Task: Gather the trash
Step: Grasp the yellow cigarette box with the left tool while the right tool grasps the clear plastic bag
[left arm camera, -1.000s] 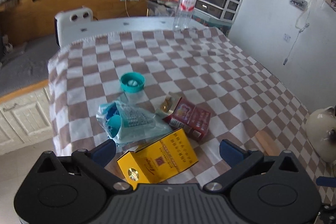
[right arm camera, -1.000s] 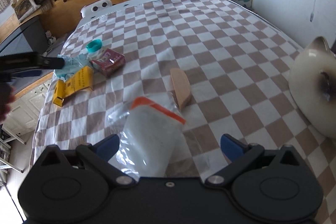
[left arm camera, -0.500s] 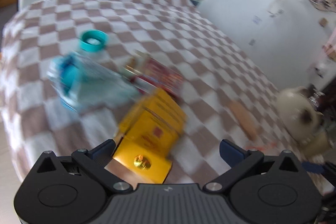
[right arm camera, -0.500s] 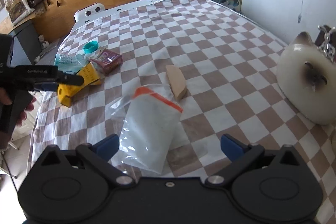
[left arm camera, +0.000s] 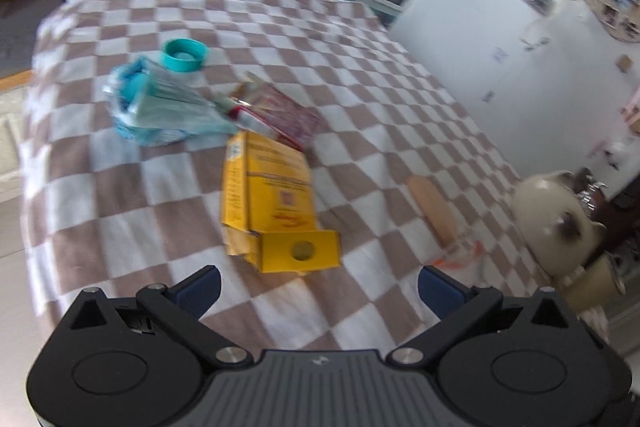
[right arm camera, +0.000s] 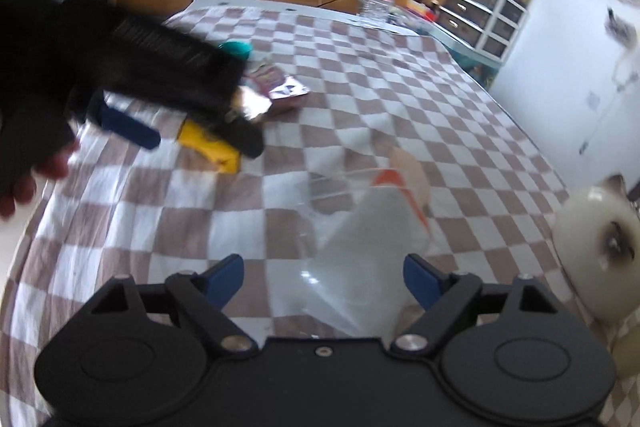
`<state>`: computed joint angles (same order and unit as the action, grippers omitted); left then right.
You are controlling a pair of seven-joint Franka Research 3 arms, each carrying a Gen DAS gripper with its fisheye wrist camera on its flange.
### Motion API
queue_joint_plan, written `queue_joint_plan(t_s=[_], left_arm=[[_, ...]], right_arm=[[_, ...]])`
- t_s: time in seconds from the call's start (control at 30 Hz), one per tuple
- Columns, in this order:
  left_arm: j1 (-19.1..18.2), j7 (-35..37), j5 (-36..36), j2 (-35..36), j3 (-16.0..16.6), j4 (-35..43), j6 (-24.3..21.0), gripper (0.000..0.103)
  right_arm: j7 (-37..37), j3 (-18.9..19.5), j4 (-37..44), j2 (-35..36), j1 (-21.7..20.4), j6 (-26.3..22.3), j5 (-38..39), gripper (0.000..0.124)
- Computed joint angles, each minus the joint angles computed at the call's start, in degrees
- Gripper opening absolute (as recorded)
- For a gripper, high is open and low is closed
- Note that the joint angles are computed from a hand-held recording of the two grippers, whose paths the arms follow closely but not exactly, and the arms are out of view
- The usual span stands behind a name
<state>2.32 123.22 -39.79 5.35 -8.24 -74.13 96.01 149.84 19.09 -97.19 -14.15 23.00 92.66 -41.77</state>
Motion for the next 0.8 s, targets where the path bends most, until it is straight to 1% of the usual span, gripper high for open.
queue_joint_plan(t_s=[0.1, 0.2, 0.27, 0.3, 0.33, 0.37, 0.43, 0.57, 0.67, 0.8], left_arm=[[-0.31, -0.9, 1.65, 0.4, -0.09, 1.14, 0.78, 0.103], [-0.72, -2.27, 3.94, 1.21, -0.4, 2.88, 1.22, 0.103], [-1.15, -2.96, 5.58, 1.77, -0.81, 3.92, 1.31, 0.103], [-1.34, -3.38, 6.04, 1.92, -1.01, 4.12, 1.55, 0.103], [-1.48, -3.85, 6.15, 2.19, -1.2, 4.52, 1.67, 0.103], [-1.6, -4.19, 6.09, 2.46, -1.42, 4.83, 1.75, 0.103], [-2.09, -5.02, 6.67, 2.82, -1.9, 5.37, 2.4, 0.103], [-4.15, -7.16, 10.72, 2.25, -2.68, 4.37, 6.72, 0.103], [-5.72, -8.51, 14.05, 1.96, -3.1, 3.38, 10.29, 0.103], [-7.58, -8.84, 18.79, 1.35, -3.47, 1.46, 15.02, 0.103]], right_arm=[[-1.5, 0.43, 2.04, 3.01, 0.35, -2.46, -1.81, 0.081], [-1.27, -0.06, 2.84, 4.83, 1.36, -5.62, -4.45, 0.081], [-0.81, -1.09, 1.31, 4.05, 1.88, -5.04, -5.33, 0.08], [-0.76, -1.49, 0.63, 3.64, 1.91, -4.72, -5.57, 0.077], [-0.68, -1.76, 0.14, 3.27, 1.86, -4.59, -5.72, 0.07], [-0.67, -1.84, -0.13, 3.05, 1.73, -5.1, -5.91, 0.066], [-0.57, -2.37, -1.56, 1.6, 1.45, -4.16, -5.22, 0.065], [0.43, -2.12, -2.86, -1.19, 0.31, -2.82, -3.16, 0.058], [1.89, -1.88, -3.43, -3.58, -1.0, -0.84, -1.02, 0.051], [4.48, -2.06, -4.55, -7.78, -3.41, 3.2, 3.15, 0.043]])
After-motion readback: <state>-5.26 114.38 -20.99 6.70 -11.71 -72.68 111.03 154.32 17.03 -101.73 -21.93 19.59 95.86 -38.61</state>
